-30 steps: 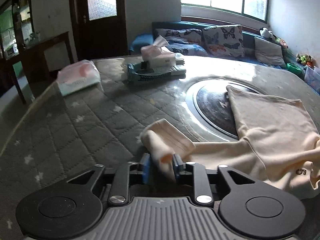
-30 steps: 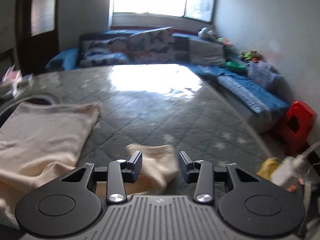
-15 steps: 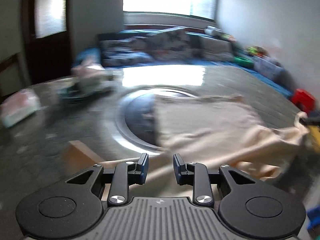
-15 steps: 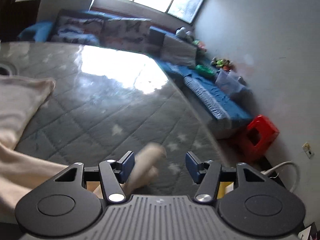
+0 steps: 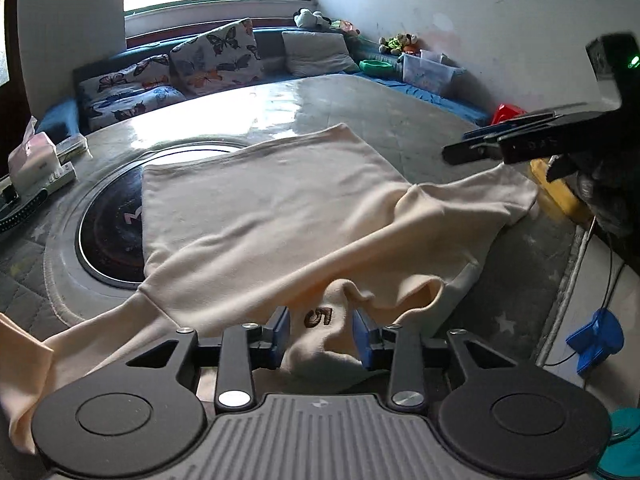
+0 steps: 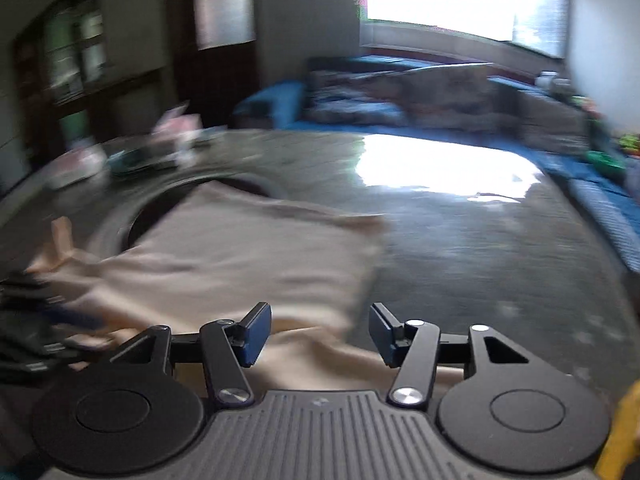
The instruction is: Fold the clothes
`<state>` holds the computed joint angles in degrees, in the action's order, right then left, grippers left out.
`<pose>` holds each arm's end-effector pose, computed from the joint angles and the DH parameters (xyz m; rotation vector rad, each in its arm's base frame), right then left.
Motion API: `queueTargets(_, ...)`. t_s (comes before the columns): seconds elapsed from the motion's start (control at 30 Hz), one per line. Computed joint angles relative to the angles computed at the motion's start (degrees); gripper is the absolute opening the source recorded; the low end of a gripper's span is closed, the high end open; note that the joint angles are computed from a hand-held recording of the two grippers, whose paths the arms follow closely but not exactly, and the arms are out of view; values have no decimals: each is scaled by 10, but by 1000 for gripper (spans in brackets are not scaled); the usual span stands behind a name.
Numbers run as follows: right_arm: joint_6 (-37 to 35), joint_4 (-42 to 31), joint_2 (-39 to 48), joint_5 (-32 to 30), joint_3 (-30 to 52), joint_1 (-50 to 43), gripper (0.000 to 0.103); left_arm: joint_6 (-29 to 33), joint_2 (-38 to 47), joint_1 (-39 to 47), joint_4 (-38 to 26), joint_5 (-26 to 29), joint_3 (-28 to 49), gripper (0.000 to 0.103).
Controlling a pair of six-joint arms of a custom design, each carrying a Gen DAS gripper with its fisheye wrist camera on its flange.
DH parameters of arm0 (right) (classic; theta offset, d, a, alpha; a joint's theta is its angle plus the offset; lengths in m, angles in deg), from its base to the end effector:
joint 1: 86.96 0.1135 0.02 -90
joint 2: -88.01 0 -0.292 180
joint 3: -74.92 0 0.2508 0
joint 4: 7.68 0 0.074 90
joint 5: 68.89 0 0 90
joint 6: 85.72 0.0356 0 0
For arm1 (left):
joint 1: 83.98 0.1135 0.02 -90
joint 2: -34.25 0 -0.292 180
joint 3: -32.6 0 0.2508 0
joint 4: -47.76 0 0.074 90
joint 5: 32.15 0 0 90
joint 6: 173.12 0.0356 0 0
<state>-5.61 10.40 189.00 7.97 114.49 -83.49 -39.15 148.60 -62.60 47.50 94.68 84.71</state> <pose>0.2737 0.0247 0.1053 -0.3825 2.2801 0.2098 0.2914 0.0911 0.0667 0.6566 2.2968 -0.3527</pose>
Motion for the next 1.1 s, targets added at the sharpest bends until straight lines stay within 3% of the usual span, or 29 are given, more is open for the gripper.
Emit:
queueTargets(0.07,-9,-16,-7,-8,0,23,51,12,6,-1,18,0,-7,14)
queueTargets(0.17,-19,-37,-12,-18,4,43,48,42,1,5,54,9,-34,7)
queueTargets(0.2,-23,-46,-14,-22,5,49,48,53,-3,10,58,15,-40,6)
queueTargets(0.4,-55,-68,-3,-37,9,74,45,199,-43,79,-104,101,-20,6)
queueTargets(0.53,-67,-69,45,-46,15,105,40,260,-25,94,-144,90,-5,6)
queueTargets(0.63,-84,-100,68,-63,19,118,39,273,-13,99,-186,93,24,7)
queueTargets(0.8,-141,-156,29,-78,-5,129,39,214,-23,94,-202,124,63,9)
queueTargets(0.87,-136,-155,9,-77,-10,124,39,157,-22,80,-158,123,63,9)
queueTargets(0.97,-92,-101,9,-57,-7,104,40,61,5,51,-103,97,79,9)
queueTargets(1.1,-37,-41,67,-1,34,83,40,-14,48,26,-42,50,95,9)
